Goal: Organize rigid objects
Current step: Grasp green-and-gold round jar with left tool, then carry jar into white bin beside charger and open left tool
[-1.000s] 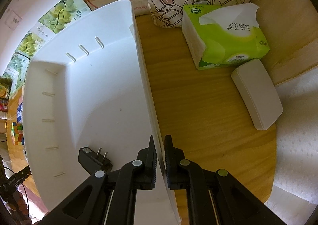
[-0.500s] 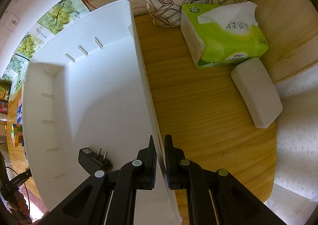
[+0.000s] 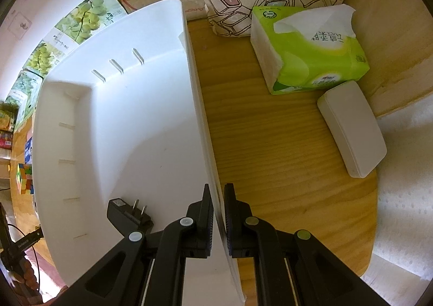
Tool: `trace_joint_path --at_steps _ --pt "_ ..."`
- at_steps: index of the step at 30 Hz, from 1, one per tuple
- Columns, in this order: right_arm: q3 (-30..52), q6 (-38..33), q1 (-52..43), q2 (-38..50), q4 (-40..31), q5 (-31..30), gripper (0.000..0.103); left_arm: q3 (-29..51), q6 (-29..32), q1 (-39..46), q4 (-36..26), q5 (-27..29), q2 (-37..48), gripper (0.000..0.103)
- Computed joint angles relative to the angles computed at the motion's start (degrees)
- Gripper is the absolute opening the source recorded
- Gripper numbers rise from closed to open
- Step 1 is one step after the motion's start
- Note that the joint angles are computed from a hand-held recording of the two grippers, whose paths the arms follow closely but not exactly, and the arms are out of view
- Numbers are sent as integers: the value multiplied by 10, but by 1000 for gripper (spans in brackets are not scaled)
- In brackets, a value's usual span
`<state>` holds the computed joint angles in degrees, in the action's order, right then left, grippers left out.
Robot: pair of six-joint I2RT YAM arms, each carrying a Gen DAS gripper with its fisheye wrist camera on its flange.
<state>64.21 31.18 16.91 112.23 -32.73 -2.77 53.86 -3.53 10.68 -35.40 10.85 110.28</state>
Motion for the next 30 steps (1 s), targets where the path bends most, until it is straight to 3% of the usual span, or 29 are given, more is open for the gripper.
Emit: trace_joint_path --at_steps 15,30 --pt "20 -39 3 18 0 -11 7 -84 -24 -33 2 -19 -115 45" --pt "23 -95 -6 27 15 -38 7 -93 -43 -144 -76 -52 -275 45"
